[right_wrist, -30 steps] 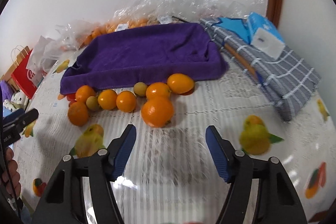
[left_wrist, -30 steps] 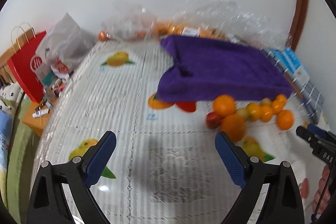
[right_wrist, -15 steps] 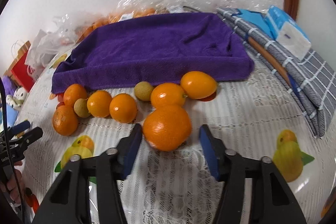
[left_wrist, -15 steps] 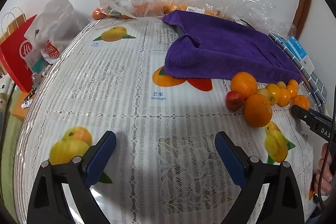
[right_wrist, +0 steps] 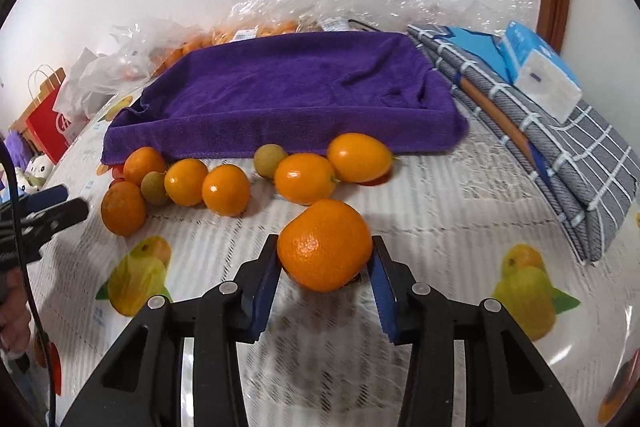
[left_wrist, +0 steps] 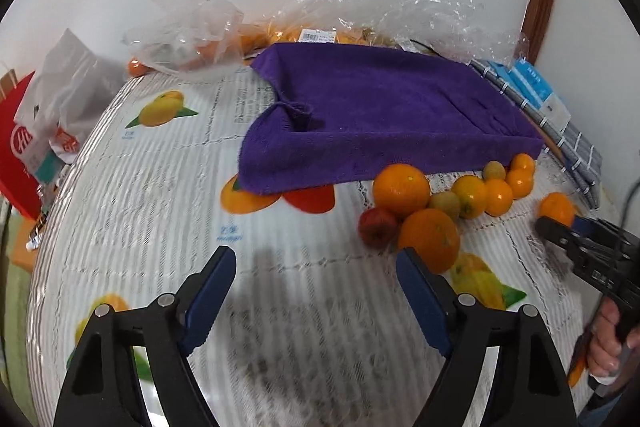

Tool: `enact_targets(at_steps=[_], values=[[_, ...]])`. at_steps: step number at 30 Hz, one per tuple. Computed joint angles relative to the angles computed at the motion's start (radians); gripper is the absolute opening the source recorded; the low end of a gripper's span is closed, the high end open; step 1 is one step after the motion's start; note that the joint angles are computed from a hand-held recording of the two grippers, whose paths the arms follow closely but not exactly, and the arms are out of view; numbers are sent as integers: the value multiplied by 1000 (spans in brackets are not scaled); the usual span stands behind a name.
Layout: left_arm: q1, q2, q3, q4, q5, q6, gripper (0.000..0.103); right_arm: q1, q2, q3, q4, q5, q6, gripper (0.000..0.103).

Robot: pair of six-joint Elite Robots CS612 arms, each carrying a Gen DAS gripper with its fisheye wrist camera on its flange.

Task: Organize fruits
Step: 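Lower the right gripper onto the large orange and close it, then grasp the small red fruit with the left gripper while the right gripper holds the orange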

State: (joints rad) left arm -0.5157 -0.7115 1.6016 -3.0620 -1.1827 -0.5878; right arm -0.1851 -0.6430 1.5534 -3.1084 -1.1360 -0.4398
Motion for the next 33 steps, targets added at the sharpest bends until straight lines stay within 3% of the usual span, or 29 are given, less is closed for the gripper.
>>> enact_targets(at_steps=[6, 15, 20, 27, 33], values=[[4, 24, -27, 13, -19, 3, 79, -19, -2, 2, 20, 33, 22, 43], [2, 50, -83, 40, -30, 52, 78, -14, -3, -3, 41, 35, 6, 43], [1, 55, -90, 29, -34, 61, 62, -22, 0, -10, 56, 64, 23, 43], [12, 58, -78, -46, -101, 58, 27, -20, 2, -13, 60, 60, 26, 43], [21, 57, -53, -131, -141, 13, 24, -22, 2, -12, 55, 66, 32, 43]])
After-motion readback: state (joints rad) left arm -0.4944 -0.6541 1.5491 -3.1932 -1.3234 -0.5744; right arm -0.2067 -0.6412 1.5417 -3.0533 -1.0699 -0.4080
